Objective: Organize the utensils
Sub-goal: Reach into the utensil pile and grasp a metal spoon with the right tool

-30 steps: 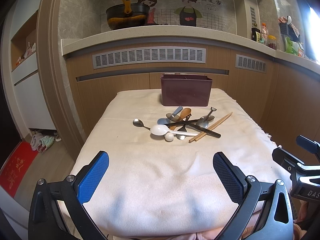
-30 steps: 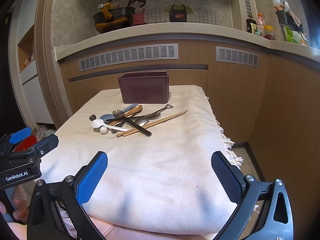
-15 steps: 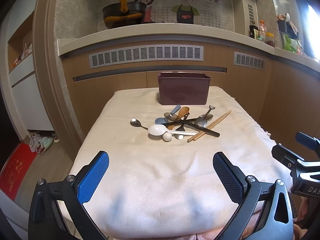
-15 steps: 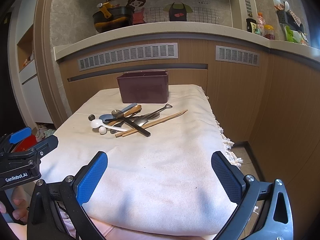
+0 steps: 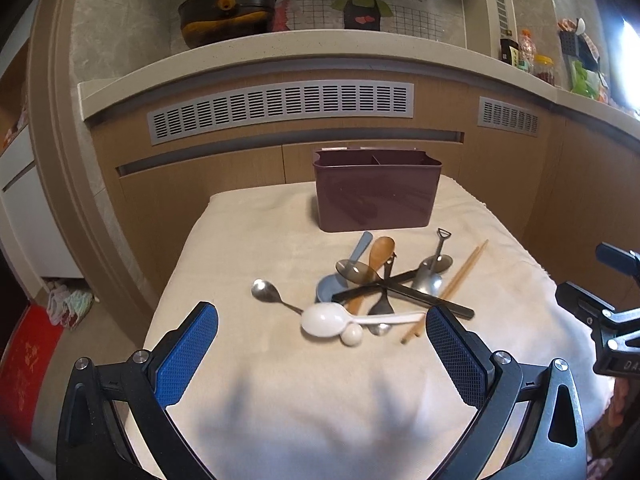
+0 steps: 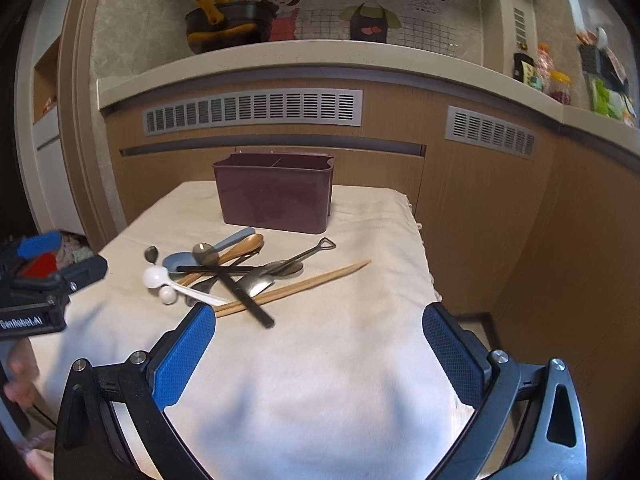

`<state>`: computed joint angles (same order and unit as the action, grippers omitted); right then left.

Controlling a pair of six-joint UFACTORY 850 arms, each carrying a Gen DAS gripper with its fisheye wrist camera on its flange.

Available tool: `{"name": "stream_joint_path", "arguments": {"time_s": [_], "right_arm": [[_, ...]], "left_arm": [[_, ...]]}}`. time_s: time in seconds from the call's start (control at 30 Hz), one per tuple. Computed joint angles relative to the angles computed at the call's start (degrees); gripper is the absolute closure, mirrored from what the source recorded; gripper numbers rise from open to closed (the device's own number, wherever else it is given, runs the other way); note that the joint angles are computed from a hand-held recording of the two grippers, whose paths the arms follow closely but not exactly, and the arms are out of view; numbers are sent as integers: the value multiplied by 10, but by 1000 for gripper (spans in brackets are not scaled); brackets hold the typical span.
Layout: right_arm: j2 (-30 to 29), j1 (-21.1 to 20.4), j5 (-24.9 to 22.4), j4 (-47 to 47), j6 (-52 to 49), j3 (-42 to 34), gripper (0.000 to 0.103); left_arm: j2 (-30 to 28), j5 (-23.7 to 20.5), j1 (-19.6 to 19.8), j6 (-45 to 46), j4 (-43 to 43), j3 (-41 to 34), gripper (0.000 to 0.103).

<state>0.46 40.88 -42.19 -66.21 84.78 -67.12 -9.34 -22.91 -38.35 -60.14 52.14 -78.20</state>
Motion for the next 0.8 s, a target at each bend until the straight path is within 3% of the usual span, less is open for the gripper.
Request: {"name": "stream_joint_path", "arguments": {"time_s": [0.1, 0.37, 0.5, 0.6, 0.7, 0.8], "right_arm": [[-26, -25, 22, 26, -52, -26, 0], [-119, -92, 59, 168, -186, -116, 0], [-155, -96, 69, 168, -216, -145, 0], [-176, -107, 124, 253, -331, -169, 0], [-202, -111, 162, 356, -467, -199, 5], [-246, -109, 154, 452, -592, -252, 23]], "left_arm": [[-15, 21, 23, 65, -53, -15, 0], [-49, 18, 62, 113, -98, -38, 0], [-71, 18, 80, 271, -268, -59, 0], [-86, 7, 87, 297, -310, -76, 1], [-94, 2, 90, 289, -309, -85, 3], [-96, -2, 95, 284, -317, -88, 3]]}}
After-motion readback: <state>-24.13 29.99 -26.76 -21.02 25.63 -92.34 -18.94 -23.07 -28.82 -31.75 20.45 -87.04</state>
